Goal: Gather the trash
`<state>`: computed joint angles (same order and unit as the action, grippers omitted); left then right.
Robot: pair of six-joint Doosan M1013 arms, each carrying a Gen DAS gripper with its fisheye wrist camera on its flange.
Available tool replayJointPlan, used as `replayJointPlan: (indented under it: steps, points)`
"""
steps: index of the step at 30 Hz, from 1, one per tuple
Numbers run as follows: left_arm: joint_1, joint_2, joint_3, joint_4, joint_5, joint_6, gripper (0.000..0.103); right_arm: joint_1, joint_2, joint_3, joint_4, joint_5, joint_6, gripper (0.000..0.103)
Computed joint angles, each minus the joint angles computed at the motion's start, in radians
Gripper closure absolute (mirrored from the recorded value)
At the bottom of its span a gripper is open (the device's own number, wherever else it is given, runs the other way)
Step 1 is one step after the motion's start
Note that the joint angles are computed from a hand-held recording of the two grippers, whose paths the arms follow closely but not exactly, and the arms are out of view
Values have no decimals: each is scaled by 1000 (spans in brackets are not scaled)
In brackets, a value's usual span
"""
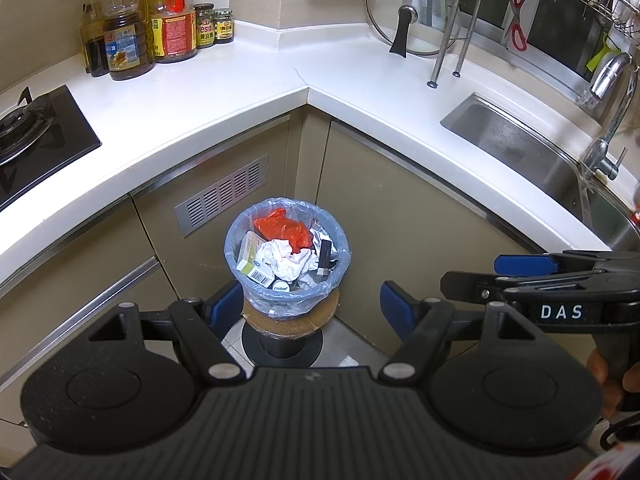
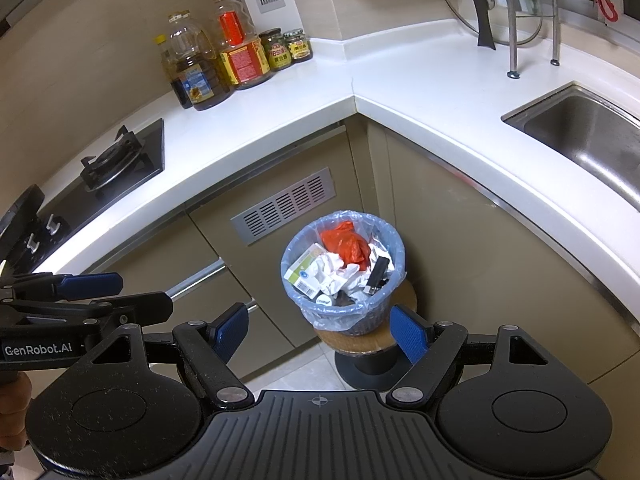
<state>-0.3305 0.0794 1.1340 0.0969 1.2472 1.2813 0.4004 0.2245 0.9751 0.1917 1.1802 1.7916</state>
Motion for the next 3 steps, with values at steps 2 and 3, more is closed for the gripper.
replayJointPlan:
  steps: [2,3]
  points:
    - [-5,5,-5,9,5,-10,29,1,1,-2,0,2,1,25]
    - [-6,7,-8,10,8,-14,29,1,2,-3,2,2,-1,25]
